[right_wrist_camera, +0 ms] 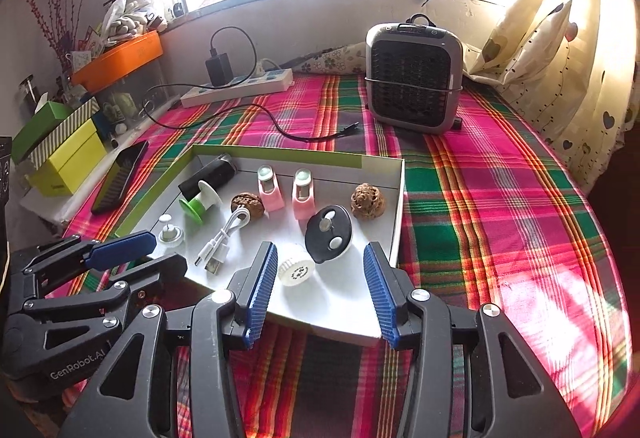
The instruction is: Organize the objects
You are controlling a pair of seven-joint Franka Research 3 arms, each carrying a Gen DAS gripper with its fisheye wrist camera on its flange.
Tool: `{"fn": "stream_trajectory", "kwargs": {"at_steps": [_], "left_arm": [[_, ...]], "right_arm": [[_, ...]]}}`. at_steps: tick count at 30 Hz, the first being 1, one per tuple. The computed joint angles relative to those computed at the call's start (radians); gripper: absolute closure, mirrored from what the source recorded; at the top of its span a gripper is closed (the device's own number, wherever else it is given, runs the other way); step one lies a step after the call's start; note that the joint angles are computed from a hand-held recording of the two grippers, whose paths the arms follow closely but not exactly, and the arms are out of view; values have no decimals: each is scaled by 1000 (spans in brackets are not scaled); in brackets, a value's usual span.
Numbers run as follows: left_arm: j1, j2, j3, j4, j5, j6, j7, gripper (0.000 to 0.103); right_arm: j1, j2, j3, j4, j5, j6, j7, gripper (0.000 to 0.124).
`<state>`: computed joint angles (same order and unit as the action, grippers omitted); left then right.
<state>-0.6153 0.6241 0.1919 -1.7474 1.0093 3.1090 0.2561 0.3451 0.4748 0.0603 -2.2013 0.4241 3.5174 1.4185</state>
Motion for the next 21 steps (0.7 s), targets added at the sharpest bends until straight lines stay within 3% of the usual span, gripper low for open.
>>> {"fn": "stream_trajectory", "kwargs": {"at_steps": [3, 8, 11, 16, 21], "left_arm": [[-51, -17, 51, -26, 38, -2, -70, 64], [-98, -45, 85, -59, 157, -33, -217, 64], [-78, -57, 50, -76, 189, -61, -254, 63], [-61, -74, 3, -103, 256, -119, -324, 62], [-20, -82, -62, -128, 285, -168, -355, 62]], "right_arm": [[7, -11, 1, -22, 8, 7, 2, 78], [50, -31, -19, -68, 53, 27, -9, 77], [105, -38, -52, -86, 120, 25, -41, 77], [134, -41, -58, -114, 170, 15, -59, 77], [118, -45, -34, -148, 168, 24, -46, 77]]}}
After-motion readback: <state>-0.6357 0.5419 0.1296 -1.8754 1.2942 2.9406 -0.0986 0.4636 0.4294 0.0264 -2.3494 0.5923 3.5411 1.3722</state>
